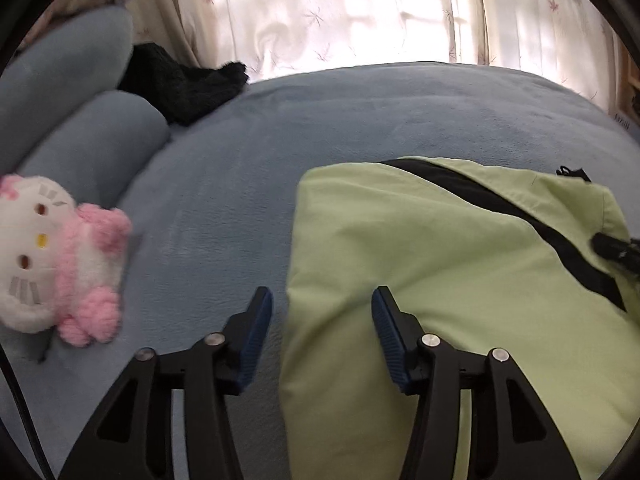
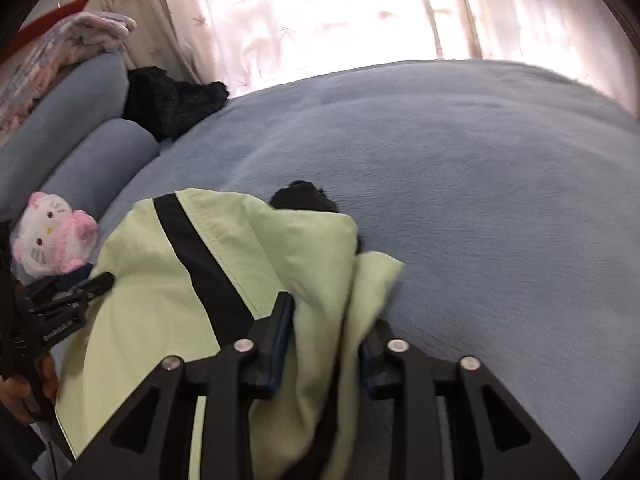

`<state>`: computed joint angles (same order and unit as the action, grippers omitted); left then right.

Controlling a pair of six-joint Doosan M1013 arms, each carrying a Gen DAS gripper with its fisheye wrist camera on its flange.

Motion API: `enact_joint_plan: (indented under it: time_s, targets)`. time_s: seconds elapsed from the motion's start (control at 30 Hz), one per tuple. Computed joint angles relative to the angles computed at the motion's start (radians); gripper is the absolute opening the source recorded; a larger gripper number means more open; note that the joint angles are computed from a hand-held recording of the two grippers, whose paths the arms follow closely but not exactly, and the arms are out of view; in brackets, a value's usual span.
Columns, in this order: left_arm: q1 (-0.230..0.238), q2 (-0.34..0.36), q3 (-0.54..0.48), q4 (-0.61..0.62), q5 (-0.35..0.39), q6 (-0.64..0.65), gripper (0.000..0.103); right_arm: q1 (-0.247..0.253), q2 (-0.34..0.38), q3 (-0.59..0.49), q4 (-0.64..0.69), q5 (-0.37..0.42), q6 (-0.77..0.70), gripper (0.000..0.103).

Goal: Fold large clothes
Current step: 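Lay the folded bundle down and open both grippers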

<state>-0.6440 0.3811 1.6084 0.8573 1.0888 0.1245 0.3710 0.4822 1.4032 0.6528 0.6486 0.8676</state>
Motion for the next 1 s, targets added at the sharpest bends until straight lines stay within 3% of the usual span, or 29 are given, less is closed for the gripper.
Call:
enact_joint_plan:
  time_s: [0.07, 0.2, 0.3, 0.37, 0.43, 0.53, 0.57, 0.63, 0.73, 0.87, 1.0]
  targets:
    - [-0.015, -0.023, 0.012, -0.019, -0.005, -0.007, 0.054, 0.006, -0.048, 0.050, -0.060, -0.066, -0.012, 0.033]
    - [-0.070, -0.100, 0.071, -0.043, -0.065, -0.122, 0.055, -0.011, -0.146, 0.164, 0.060, -0.083, -0.180, 0.033]
    - [-0.125, -0.133, 0.103, -0.034, -0.084, -0.199, 0.055, -0.035, -0.209, 0.240, 0.203, -0.011, -0.301, 0.033]
    - [-0.155, -0.141, 0.113, -0.039, -0.096, -0.221, 0.055, -0.050, -0.236, 0.278, 0.277, 0.076, -0.344, 0.033]
    - [-0.178, -0.125, 0.106, -0.060, -0.079, -0.206, 0.055, -0.046, -0.246, 0.296, 0.268, 0.098, -0.336, 0.032]
    - [-0.186, -0.080, 0.079, -0.142, 0.034, -0.137, 0.057, -0.017, -0.260, 0.342, 0.118, -0.024, -0.246, 0.032]
    - [-0.182, -0.079, 0.090, -0.149, 0.030, -0.143, 0.059, -0.025, -0.251, 0.344, 0.061, -0.023, -0.192, 0.029]
    - [-0.177, -0.099, 0.116, -0.165, -0.003, -0.196, 0.071, -0.062, -0.236, 0.341, 0.075, 0.059, -0.156, 0.027]
    - [-0.172, -0.122, 0.135, -0.195, -0.037, -0.237, 0.071, -0.084, -0.260, 0.357, 0.053, 0.060, -0.130, 0.027]
    - [-0.198, -0.122, 0.100, -0.216, 0.037, -0.225, 0.071, -0.130, -0.292, 0.360, 0.086, 0.134, -0.102, 0.027]
    - [-0.229, -0.132, 0.063, -0.232, 0.062, -0.218, 0.071, -0.151, -0.333, 0.369, 0.092, 0.174, -0.085, 0.030]
